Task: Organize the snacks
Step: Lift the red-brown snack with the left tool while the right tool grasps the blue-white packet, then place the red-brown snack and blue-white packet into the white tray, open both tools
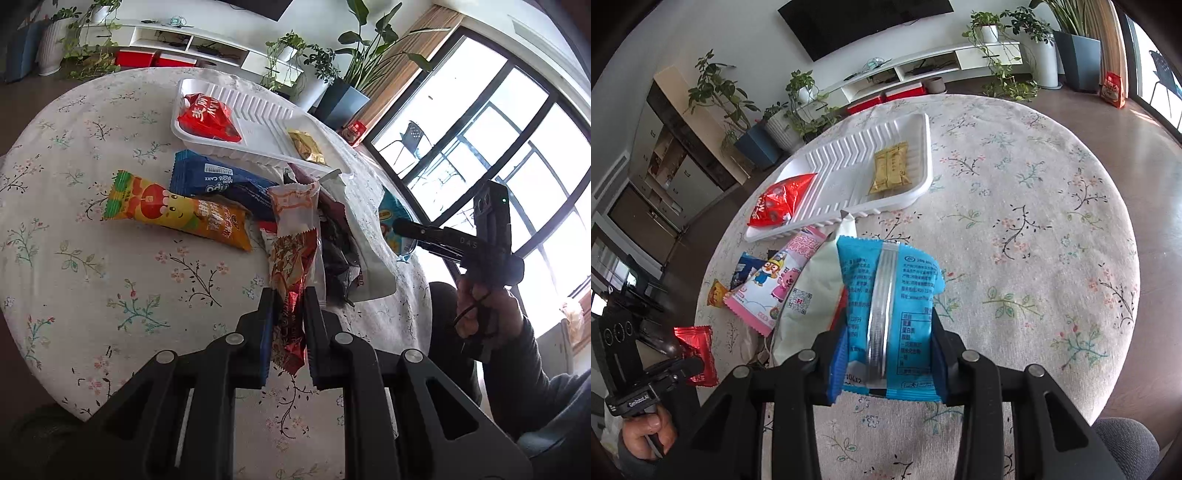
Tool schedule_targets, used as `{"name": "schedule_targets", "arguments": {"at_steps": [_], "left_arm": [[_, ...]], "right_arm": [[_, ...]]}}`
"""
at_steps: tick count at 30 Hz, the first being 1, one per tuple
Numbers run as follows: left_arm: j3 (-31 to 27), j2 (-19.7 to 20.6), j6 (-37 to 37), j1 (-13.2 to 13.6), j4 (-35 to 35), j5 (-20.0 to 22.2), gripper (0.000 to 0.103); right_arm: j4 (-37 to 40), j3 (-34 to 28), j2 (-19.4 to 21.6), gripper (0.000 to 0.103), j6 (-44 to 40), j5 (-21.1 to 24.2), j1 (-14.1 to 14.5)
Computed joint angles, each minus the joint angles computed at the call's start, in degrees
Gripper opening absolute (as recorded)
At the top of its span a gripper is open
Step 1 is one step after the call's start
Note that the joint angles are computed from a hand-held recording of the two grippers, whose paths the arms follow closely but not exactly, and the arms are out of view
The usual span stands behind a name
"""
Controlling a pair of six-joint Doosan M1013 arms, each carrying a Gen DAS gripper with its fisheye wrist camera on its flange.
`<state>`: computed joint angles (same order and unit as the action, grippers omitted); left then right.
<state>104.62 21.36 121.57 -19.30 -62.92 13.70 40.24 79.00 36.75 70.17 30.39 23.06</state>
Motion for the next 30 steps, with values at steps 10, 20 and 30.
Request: {"name": "schedule_targets", "arguments": {"at_steps": [10, 20, 30], "left_arm": [[0.3, -0.7, 6.3, 1.2, -7.2, 0.1, 0.014], [-6.5, -0.1, -3.8, 4.4, 7.0, 2.3, 0.014], [-26.7, 9.2, -21.4, 5.9, 30.6, 15.9, 0.014]], "right_arm": [[3.4, 1.7, -1.0, 0.040, -0.4, -1.7, -1.4], [2.2, -0.7, -1.5, 0.040, 3.0, -4.8, -3.0], [-4.3, -14.1, 3.1, 0.040, 2.3, -1.2, -0.9]]}}
